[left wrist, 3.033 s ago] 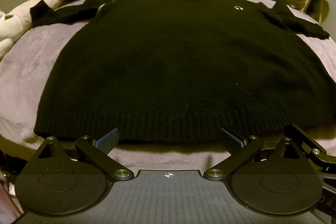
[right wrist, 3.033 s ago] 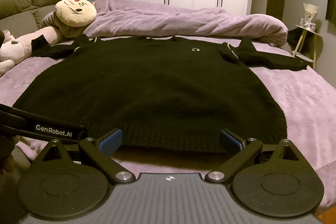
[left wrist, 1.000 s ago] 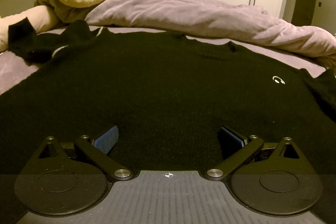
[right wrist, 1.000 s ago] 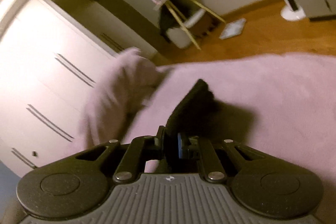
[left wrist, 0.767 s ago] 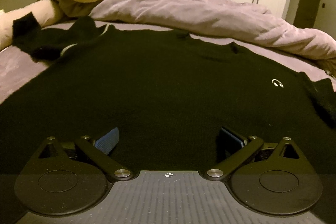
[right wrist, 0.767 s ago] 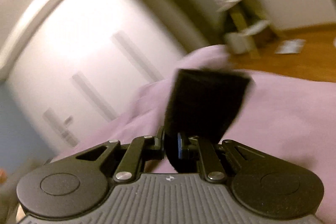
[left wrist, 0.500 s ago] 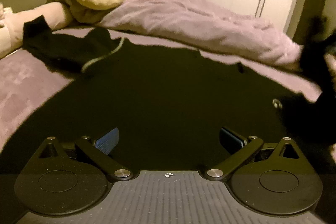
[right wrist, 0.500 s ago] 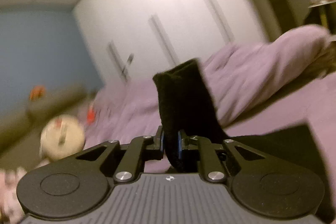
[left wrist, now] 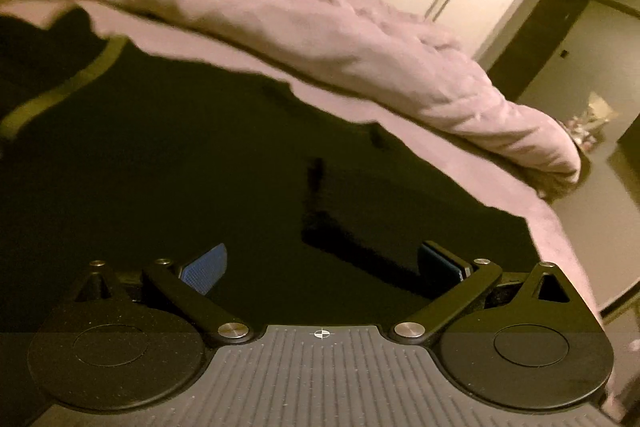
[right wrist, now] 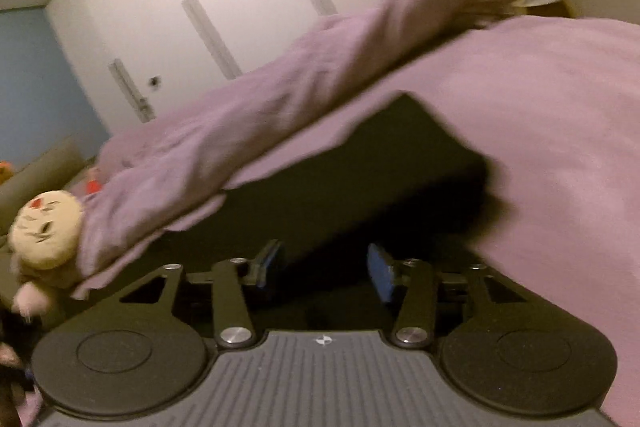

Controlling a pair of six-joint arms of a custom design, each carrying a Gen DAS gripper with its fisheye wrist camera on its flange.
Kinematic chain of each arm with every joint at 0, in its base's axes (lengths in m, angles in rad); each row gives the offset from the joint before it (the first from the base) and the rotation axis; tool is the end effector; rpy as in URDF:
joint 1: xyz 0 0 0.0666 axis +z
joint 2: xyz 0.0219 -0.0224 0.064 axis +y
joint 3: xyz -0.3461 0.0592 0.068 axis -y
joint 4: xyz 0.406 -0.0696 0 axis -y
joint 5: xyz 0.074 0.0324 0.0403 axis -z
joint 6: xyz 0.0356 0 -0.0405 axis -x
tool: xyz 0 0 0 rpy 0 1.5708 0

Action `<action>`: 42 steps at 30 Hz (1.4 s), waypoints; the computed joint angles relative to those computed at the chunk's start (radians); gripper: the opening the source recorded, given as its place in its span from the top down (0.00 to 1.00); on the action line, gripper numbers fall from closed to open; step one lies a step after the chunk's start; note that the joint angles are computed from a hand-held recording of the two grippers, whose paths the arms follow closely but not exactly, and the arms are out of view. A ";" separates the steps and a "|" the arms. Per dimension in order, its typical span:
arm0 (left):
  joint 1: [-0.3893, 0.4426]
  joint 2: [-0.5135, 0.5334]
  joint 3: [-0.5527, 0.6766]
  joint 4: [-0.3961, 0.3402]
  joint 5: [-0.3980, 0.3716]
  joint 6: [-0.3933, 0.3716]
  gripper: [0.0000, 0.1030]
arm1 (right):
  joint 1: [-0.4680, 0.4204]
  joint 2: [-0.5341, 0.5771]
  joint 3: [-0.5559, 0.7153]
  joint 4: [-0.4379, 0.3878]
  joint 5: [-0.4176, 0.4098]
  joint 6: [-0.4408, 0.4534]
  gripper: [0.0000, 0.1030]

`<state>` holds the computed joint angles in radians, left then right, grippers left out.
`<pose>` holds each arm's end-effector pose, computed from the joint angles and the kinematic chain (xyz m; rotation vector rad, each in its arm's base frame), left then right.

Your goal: Fold small clothes

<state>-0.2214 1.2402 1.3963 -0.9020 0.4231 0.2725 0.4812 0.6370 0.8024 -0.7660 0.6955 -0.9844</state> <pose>0.4386 -0.1141 0.4708 0.1600 2.3442 -0.7374 0.2484 0.1035 0.4005 0.8626 1.8304 0.1653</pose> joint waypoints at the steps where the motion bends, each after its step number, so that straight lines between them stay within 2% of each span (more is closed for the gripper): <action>1: -0.013 0.039 0.025 -0.008 0.021 0.026 0.00 | 0.011 -0.047 -0.053 0.007 0.024 -0.022 0.49; 3: -0.033 0.117 0.076 -0.028 0.051 0.084 0.00 | 0.007 -0.201 -0.184 0.137 0.010 -0.035 0.49; 5: -0.049 0.179 0.110 -0.032 0.066 0.145 0.02 | 0.000 -0.238 -0.210 0.160 0.009 -0.046 0.49; 7: -0.064 0.216 0.127 -0.015 0.060 0.207 0.16 | 0.009 -0.158 -0.177 0.163 0.028 -0.015 0.45; 8: -0.071 0.230 0.133 0.001 0.059 0.226 0.19 | 0.014 -0.120 -0.161 0.167 0.033 0.002 0.43; 10: -0.086 0.264 0.160 -0.002 0.053 0.251 0.45 | 0.022 -0.097 -0.147 0.161 0.044 0.021 0.42; 11: -0.091 0.282 0.178 -0.015 0.053 0.258 0.53 | 0.022 -0.095 -0.144 0.155 0.048 0.024 0.42; 13: -0.096 0.301 0.201 -0.041 0.038 0.261 0.81 | 0.030 -0.091 -0.140 0.140 0.060 0.025 0.42; 16: -0.099 0.304 0.214 -0.044 0.031 0.260 0.85 | 0.028 -0.075 -0.134 0.137 0.063 0.029 0.42; 21: -0.083 0.251 0.210 0.034 0.020 0.243 0.86 | 0.037 -0.081 -0.141 0.133 0.071 0.022 0.42; 24: -0.061 0.234 0.234 0.068 -0.044 0.196 0.86 | 0.039 -0.073 -0.134 0.124 0.074 0.021 0.42; 27: -0.022 0.227 0.245 0.073 -0.093 0.153 0.84 | 0.039 -0.064 -0.127 0.116 0.076 0.023 0.42; 29: -0.003 0.224 0.231 0.056 -0.132 0.091 0.74 | 0.041 -0.056 -0.122 0.108 0.080 0.025 0.42; 31: 0.005 0.226 0.216 0.024 -0.159 0.027 0.60 | 0.043 -0.047 -0.114 0.097 0.085 0.026 0.41; 33: 0.012 0.228 0.195 0.008 -0.177 0.004 0.52 | 0.046 -0.039 -0.107 0.088 0.090 0.028 0.41; 35: 0.027 0.234 0.175 0.006 -0.150 0.024 0.47 | 0.047 -0.030 -0.101 0.081 0.092 0.031 0.40; 37: 0.043 0.238 0.161 0.021 -0.112 0.063 0.33 | 0.048 -0.021 -0.095 0.072 0.095 0.034 0.39; 39: 0.047 0.266 0.183 0.013 -0.078 0.088 0.24 | 0.050 -0.009 -0.087 0.062 0.099 0.038 0.39; 41: 0.042 0.283 0.197 0.003 -0.083 0.072 0.24 | 0.051 0.004 -0.078 0.051 0.103 0.047 0.37; 42: 0.040 0.289 0.201 0.000 -0.090 0.053 0.30 | 0.052 0.013 -0.072 0.044 0.106 0.052 0.37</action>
